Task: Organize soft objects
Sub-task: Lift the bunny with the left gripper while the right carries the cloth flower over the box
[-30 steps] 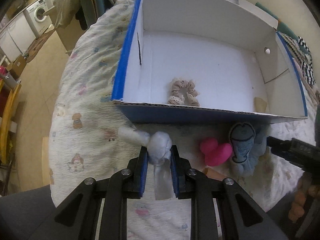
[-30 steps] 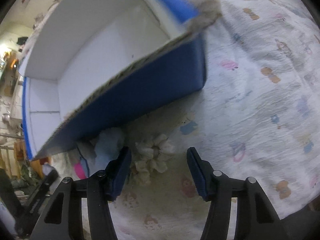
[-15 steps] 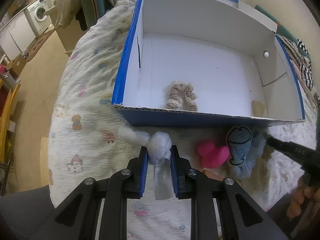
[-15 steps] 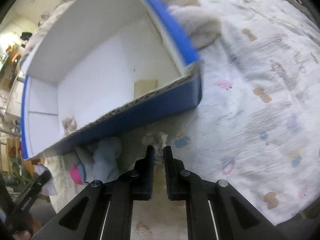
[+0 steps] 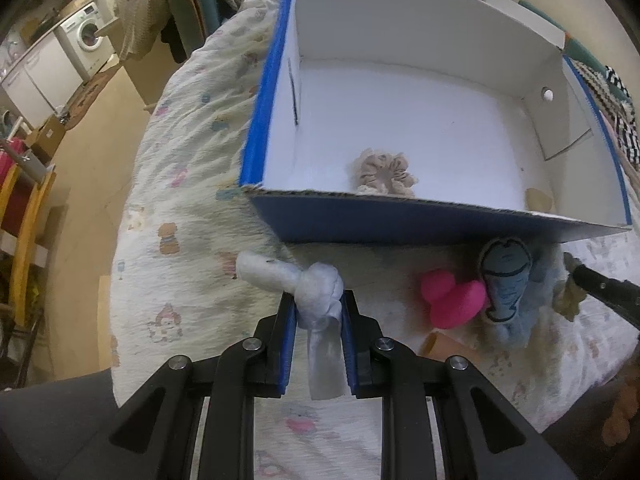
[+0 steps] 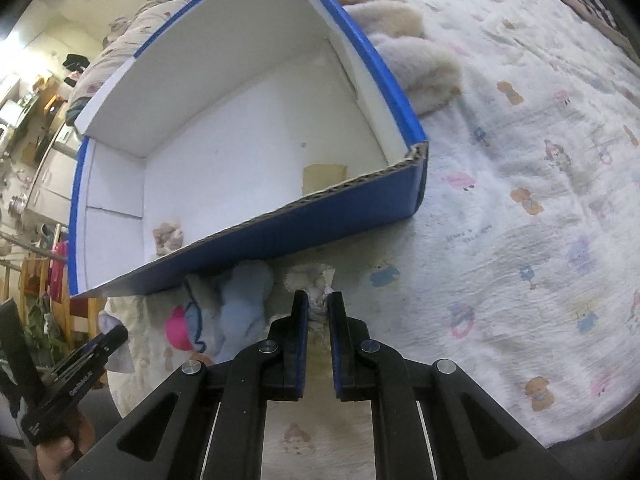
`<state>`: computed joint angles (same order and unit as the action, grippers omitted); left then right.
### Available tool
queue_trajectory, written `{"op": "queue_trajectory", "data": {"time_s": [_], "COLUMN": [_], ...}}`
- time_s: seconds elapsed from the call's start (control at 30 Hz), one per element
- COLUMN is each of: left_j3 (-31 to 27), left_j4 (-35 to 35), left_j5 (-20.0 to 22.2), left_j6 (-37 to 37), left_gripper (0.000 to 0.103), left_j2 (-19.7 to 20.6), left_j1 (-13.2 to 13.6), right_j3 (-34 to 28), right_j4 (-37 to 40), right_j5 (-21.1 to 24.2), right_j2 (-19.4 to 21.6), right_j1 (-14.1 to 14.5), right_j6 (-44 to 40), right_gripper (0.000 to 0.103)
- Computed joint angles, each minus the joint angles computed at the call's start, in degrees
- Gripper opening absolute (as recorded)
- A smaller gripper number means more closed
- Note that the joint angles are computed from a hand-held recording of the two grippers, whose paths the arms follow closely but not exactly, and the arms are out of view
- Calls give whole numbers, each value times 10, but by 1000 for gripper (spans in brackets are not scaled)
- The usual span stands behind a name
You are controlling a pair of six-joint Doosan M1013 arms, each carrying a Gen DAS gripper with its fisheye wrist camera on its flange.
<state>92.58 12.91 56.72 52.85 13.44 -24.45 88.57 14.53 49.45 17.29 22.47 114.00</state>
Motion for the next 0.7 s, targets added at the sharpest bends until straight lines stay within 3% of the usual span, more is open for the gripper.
{"op": "queue_trajectory", "data": {"time_s": [0.43,0.7], "left_j3": [19,27], "left_j4": [81,134], "left_j5": [-10,-24], "left_j6": [-59,-109], "left_gripper": [19,19], "left_j2": [-32,-52], "left_j1": [-16,-29], "right_j3": [25,45], "right_j4": [15,66], "right_j5": [-42,-130], "right_j2": [-46,-77], "right_j1": [0,2], "right_j6": [-55,-129], "right_gripper": [12,12]}}
